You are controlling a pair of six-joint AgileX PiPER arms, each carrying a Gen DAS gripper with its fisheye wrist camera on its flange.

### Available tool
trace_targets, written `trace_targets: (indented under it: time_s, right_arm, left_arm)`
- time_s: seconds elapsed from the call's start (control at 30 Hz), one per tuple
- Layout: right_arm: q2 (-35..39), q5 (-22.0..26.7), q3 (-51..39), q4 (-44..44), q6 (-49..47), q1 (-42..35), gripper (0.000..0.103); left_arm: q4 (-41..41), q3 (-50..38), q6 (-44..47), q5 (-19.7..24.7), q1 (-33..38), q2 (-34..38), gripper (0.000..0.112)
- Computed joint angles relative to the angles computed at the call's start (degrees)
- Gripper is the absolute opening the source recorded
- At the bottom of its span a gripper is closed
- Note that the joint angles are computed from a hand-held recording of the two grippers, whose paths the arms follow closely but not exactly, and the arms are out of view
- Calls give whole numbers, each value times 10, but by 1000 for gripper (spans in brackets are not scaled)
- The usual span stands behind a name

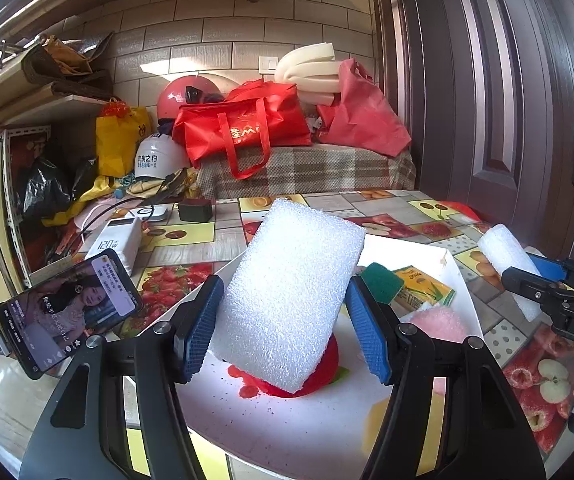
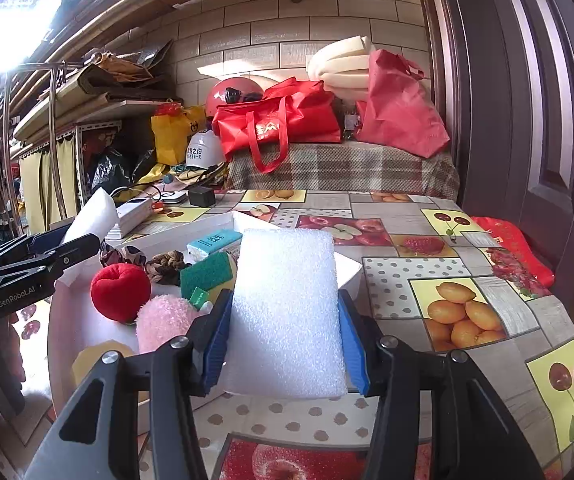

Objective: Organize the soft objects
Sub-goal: 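Carry both white foam blocks over the white box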

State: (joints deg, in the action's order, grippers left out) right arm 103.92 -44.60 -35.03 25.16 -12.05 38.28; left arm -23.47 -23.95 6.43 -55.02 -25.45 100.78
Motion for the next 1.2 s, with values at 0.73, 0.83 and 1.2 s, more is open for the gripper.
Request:
trace_targets:
  time_s: [0.73,0.83,1.2]
  right_arm:
    - [80,99,-172,63,-106,-3,50]
    - [90,121,-195,52,-94,-11,50]
    - [129,150,-265,80,-162,-2,50]
  left_arm:
    - [45,-59,-26,61,68,18,64]
    - [17,-65,9,55,49,22,64]
    - [11,-91,32,77,46,33,64]
